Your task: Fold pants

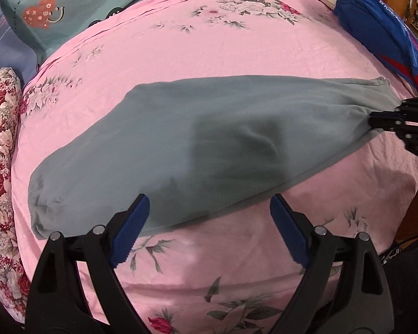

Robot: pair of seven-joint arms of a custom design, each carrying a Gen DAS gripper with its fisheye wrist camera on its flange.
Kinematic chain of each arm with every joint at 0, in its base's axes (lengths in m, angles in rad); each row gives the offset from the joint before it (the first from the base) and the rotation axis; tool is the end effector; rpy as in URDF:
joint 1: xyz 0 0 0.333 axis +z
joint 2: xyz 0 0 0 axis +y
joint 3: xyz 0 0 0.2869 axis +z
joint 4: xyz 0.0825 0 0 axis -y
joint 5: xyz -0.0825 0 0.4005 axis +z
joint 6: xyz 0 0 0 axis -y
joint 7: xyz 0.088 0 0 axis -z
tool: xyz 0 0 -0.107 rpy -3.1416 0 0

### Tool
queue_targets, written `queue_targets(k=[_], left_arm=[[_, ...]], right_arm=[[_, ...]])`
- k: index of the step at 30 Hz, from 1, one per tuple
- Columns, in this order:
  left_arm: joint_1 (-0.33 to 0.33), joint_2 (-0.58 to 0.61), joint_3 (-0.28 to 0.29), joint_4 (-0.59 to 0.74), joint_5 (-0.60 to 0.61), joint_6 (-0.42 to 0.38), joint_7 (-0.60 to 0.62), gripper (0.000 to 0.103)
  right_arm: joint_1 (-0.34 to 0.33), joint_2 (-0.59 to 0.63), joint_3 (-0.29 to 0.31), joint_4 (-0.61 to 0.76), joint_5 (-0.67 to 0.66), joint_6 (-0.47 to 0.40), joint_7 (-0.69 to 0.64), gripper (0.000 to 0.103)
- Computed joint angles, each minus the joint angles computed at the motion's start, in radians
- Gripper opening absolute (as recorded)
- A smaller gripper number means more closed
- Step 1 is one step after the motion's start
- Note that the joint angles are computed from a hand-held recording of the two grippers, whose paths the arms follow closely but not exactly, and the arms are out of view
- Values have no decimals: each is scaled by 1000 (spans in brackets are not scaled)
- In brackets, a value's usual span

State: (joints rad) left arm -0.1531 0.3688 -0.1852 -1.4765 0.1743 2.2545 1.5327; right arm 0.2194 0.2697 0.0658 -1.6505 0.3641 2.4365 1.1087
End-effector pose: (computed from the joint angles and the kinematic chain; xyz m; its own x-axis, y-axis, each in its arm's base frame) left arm 0.6781 -0.2138 0.4824 -0.3298 -0.9401 -0.0861 -0.8510 0.3356 -0.4039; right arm 0.6629 0.1909 0.4789 0.5269 -0.8418 -0.1169 -0.7389 -0.3857 -0.5525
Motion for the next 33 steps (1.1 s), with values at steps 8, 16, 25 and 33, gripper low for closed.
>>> queue_targets(k=[8,16,25,33], left_arm=[[-25,68,-15,74,9,-27,64,90],[-60,102,-10,121,35,-65,81,90],[-102,82,13,113,121,-108,-8,90],[-127,75,14,118,173,-138,-85,90]], right_arm=[[-38,-63,-7,-67,115,-47,85,4],[-131,-27,-100,-60,34,143,406,38],[-253,223,-23,272,150,-102,169,38],[-260,337,-38,471,85,-307,119,9]])
